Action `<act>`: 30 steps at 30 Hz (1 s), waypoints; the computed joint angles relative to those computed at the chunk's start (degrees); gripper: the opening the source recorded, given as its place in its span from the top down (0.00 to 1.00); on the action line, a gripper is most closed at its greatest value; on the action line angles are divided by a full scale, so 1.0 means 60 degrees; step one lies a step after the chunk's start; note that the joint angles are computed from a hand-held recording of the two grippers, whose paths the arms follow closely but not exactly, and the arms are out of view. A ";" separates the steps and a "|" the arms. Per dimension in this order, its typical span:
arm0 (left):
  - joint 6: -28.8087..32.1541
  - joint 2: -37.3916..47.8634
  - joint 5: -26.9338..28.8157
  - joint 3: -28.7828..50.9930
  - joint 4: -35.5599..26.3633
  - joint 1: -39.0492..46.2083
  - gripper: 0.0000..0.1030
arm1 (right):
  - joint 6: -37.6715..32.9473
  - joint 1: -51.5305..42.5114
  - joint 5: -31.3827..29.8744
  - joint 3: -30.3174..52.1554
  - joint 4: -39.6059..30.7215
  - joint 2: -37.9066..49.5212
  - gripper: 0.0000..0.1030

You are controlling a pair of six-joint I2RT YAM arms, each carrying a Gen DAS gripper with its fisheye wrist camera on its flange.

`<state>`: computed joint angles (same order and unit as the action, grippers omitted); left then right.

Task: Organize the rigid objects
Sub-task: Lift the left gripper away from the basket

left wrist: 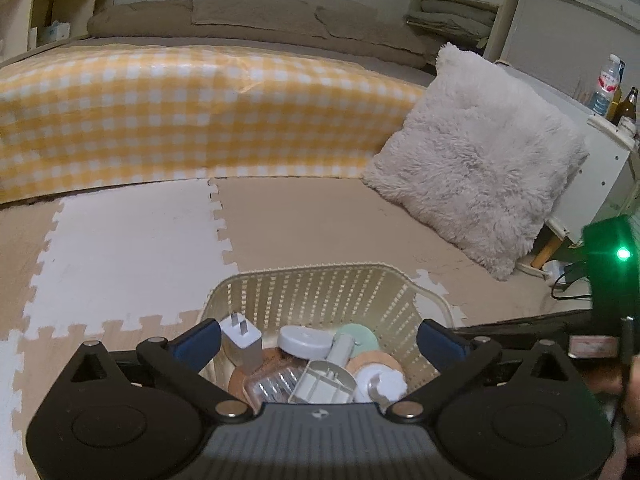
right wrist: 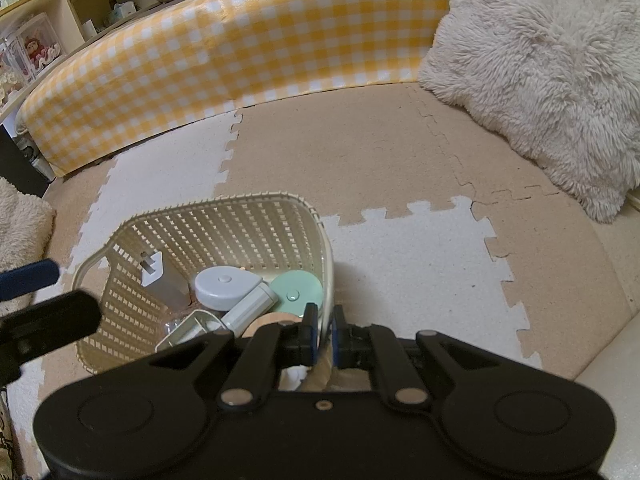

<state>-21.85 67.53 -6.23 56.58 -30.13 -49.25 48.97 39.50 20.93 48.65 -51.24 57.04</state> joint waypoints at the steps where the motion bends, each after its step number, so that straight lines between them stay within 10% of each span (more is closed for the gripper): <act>1: -0.0030 -0.0071 -0.0011 0.0029 -0.0102 -0.0024 0.00 | 0.0002 -0.0008 -0.0004 -0.0001 0.0001 -0.0002 0.93; 19: -0.1252 -0.1883 -0.1572 -0.0013 -0.2030 -0.0920 0.00 | 0.0401 0.0403 0.0542 0.0185 -0.0350 0.0054 0.89; 30: -0.1839 -0.2671 -0.2538 -0.0083 -0.2883 -0.1390 0.00 | 0.3136 0.3252 0.3564 0.1724 -0.3245 0.0355 0.65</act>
